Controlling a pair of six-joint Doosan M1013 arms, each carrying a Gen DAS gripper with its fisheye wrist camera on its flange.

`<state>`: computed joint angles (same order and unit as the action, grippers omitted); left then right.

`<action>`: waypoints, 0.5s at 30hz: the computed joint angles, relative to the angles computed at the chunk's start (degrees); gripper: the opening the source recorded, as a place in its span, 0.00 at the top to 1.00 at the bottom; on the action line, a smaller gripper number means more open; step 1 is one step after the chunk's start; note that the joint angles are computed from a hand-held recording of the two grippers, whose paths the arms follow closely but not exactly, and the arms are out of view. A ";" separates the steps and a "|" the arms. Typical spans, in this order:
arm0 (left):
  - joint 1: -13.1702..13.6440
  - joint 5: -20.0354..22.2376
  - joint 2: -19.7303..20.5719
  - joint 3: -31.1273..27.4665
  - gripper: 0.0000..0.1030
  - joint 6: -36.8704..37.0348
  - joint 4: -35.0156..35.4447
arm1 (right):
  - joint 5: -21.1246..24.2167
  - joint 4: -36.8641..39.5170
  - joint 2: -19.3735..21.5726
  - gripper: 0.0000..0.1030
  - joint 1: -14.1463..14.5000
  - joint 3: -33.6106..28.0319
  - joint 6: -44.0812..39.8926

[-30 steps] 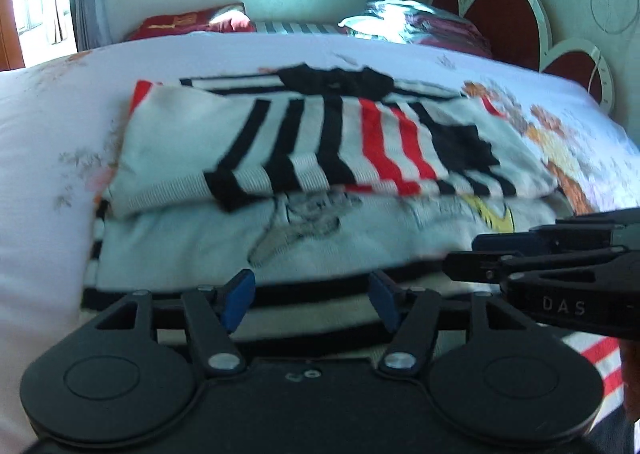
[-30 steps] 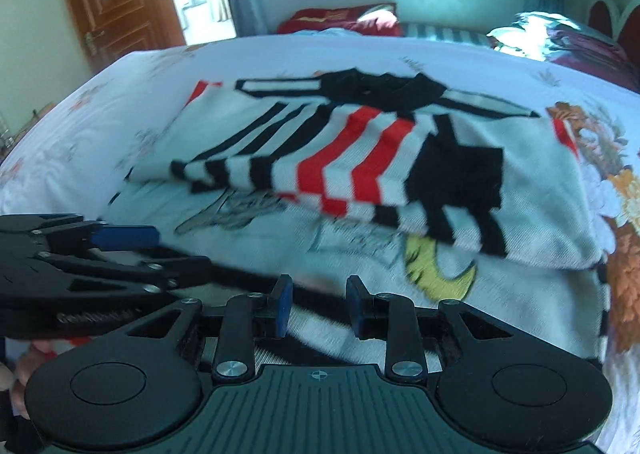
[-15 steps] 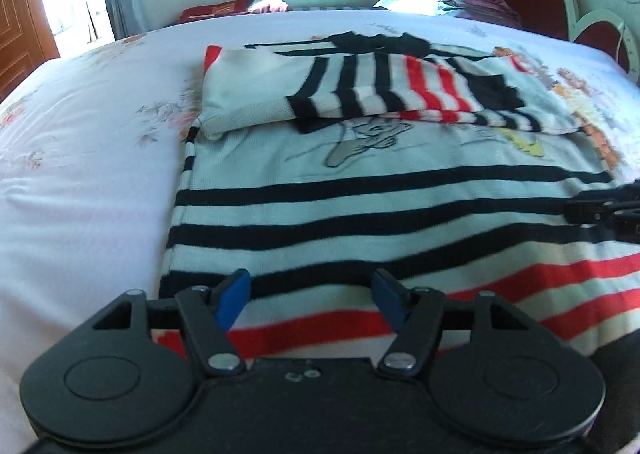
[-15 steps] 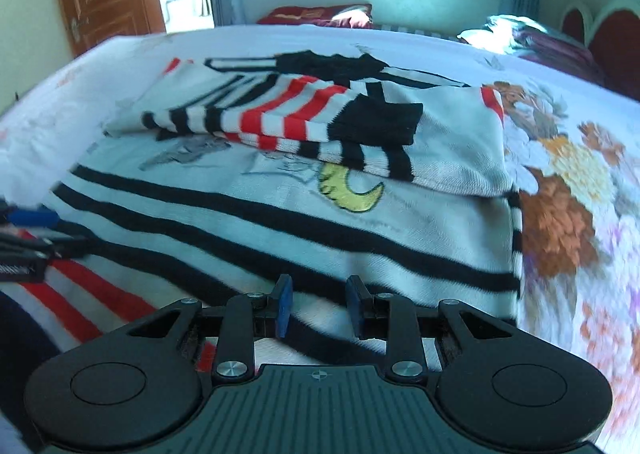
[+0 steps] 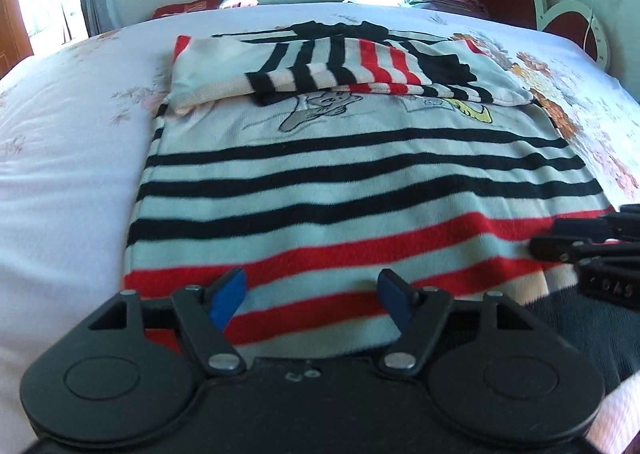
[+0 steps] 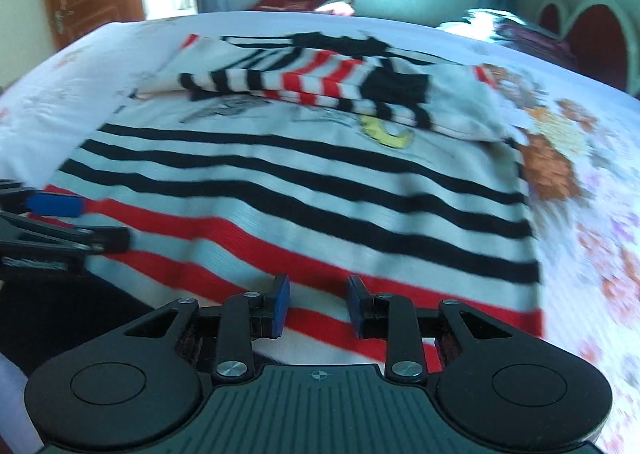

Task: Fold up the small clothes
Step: 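Move both grippers back toward the sweater's black ribbed hem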

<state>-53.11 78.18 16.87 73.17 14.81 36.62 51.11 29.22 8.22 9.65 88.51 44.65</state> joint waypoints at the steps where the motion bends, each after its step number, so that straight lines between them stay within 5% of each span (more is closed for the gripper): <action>1: -0.23 -0.12 -0.39 0.46 0.30 -0.35 0.03 | -0.35 -0.60 -0.33 0.71 -0.34 0.35 0.95; 10: -3.13 -0.28 -4.21 4.65 0.30 -6.57 1.76 | -2.13 -3.57 -4.29 0.68 -2.42 3.91 7.39; 11: -3.68 0.06 -4.73 5.17 0.30 -7.78 2.54 | -2.29 -2.97 -4.82 0.64 -2.76 4.45 7.43; 13: -4.79 1.38 -5.64 6.12 0.28 -9.84 3.94 | -3.66 -2.80 -6.02 0.34 -3.21 5.86 7.69; 15: -5.50 2.67 -6.49 7.06 0.27 -11.69 3.86 | -4.54 -3.51 -7.03 0.34 -3.57 7.09 7.82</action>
<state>-58.61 80.85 10.38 80.22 3.12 40.48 46.57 25.71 1.19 6.07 95.60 52.46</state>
